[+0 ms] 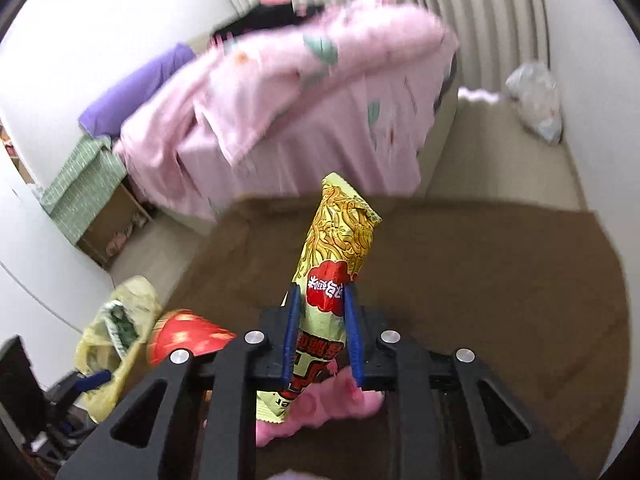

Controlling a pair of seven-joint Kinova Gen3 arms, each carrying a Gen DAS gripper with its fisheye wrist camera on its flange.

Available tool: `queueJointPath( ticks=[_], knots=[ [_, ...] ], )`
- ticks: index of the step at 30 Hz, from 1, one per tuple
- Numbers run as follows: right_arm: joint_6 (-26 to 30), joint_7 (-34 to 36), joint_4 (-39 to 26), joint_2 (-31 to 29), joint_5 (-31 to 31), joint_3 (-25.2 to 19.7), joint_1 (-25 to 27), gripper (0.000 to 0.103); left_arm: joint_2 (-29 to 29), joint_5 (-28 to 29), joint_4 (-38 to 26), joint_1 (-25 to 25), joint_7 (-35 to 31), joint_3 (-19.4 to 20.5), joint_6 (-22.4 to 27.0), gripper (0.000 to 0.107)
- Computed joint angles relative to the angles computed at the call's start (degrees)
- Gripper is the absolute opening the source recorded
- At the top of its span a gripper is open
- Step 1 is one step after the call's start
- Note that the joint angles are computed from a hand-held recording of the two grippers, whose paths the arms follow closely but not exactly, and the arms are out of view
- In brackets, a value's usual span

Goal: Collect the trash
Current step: 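Grasp the long gold snack stick with the right tool, then grasp the translucent pink wrapper with the left tool while the right tool holds the gold snack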

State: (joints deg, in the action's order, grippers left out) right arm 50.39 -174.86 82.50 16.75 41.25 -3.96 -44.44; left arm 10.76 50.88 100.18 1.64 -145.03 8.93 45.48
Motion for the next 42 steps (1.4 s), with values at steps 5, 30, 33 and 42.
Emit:
queueJointPath(
  ticks=[5,30,33,42],
  knots=[
    [9.37,-3.66,0.83,-3.65,7.36,-2.28,-5.80,0.021,-0.30,0.18,0.93,0.56,1.17,0.36,2.76,0.081],
    [45.15,-41.04,13.73,-5.83,10.74,-19.43,-29.48,0.021,3.87,-16.93,-4.48,17.77,10.02,5.50,-4.87,0.061],
    [44.41,-43.31,14.92,-6.24,10.36,-19.33,-29.87,0.021,6.38,-23.11,-8.05,19.91,16.96,5.75,-4.62,0.056],
    [40.58,-41.90,15.39,-5.58,9.91,-18.76,-28.52,0.021,7.89,-31.87,-10.22,22.01,24.61,6.51,-3.69,0.020]
  ],
)
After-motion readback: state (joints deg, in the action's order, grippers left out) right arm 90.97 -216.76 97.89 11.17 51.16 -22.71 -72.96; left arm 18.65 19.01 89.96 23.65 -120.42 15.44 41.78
